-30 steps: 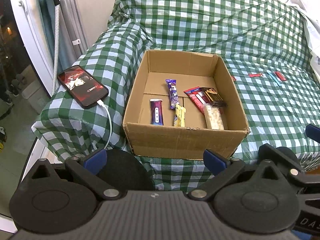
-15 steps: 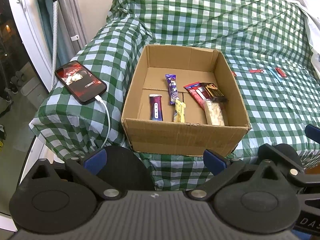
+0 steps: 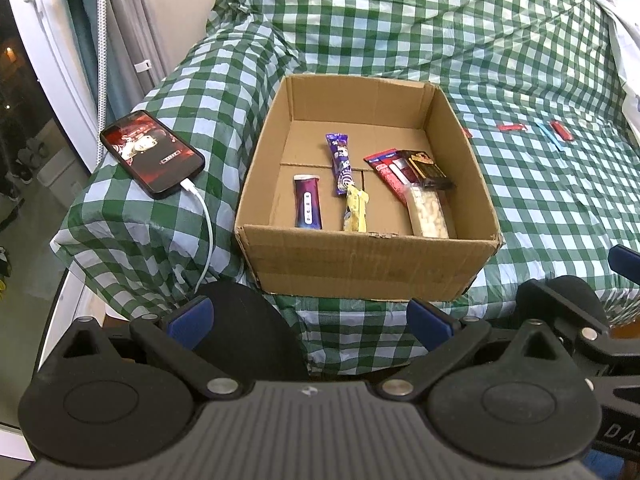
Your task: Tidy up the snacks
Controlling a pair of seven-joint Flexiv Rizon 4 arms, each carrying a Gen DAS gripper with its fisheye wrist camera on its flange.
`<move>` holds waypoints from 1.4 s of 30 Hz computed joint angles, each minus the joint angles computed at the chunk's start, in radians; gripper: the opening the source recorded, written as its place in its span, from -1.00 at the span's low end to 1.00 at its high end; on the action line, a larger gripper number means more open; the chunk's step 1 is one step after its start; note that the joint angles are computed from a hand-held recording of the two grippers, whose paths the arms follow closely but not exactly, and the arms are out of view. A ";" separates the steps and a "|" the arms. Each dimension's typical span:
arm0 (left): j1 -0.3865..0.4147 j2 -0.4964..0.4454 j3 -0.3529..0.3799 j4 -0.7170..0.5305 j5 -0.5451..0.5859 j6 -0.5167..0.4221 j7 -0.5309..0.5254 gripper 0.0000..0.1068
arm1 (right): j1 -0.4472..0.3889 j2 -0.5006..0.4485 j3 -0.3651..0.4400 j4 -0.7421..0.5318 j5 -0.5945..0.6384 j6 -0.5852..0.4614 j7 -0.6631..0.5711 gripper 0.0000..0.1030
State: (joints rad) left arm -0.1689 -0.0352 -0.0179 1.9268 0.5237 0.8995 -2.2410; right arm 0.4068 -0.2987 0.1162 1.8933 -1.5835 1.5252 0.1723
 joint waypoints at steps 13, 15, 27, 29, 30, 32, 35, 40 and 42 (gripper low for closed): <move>-0.019 -0.048 -0.001 -0.046 -0.005 -0.050 0.041 0.92 | 0.006 -0.022 -0.024 0.014 0.081 0.037 -0.022 0.99; -0.025 -0.061 -0.001 -0.059 -0.002 -0.063 0.049 0.92 | 0.007 -0.027 -0.034 0.014 0.086 0.050 -0.016 0.99; -0.082 -0.186 0.006 -0.202 -0.004 -0.112 0.142 0.92 | 0.003 -0.054 -0.102 0.019 0.128 0.087 0.040 0.99; -0.096 -0.215 0.010 -0.241 -0.002 -0.116 0.163 0.92 | -0.010 -0.055 -0.114 0.015 0.102 0.080 0.078 0.99; -0.104 -0.233 0.012 -0.266 -0.002 -0.119 0.174 0.92 | -0.019 -0.056 -0.117 0.012 0.088 0.074 0.091 0.99; -0.115 -0.266 0.016 -0.310 -0.016 -0.124 0.201 0.92 | -0.043 -0.060 -0.118 0.004 0.070 0.055 0.106 0.99; -0.133 -0.330 0.022 -0.394 -0.043 -0.128 0.240 0.92 | -0.079 -0.067 -0.115 0.000 0.098 0.025 0.093 0.99; -0.167 -0.482 0.034 -0.610 -0.104 -0.154 0.316 0.92 | -0.117 -0.094 -0.166 -0.041 0.088 -0.011 0.074 0.99; -0.180 -0.561 0.039 -0.724 -0.134 -0.171 0.350 0.92 | -0.147 -0.122 -0.180 -0.078 0.077 -0.015 0.071 0.99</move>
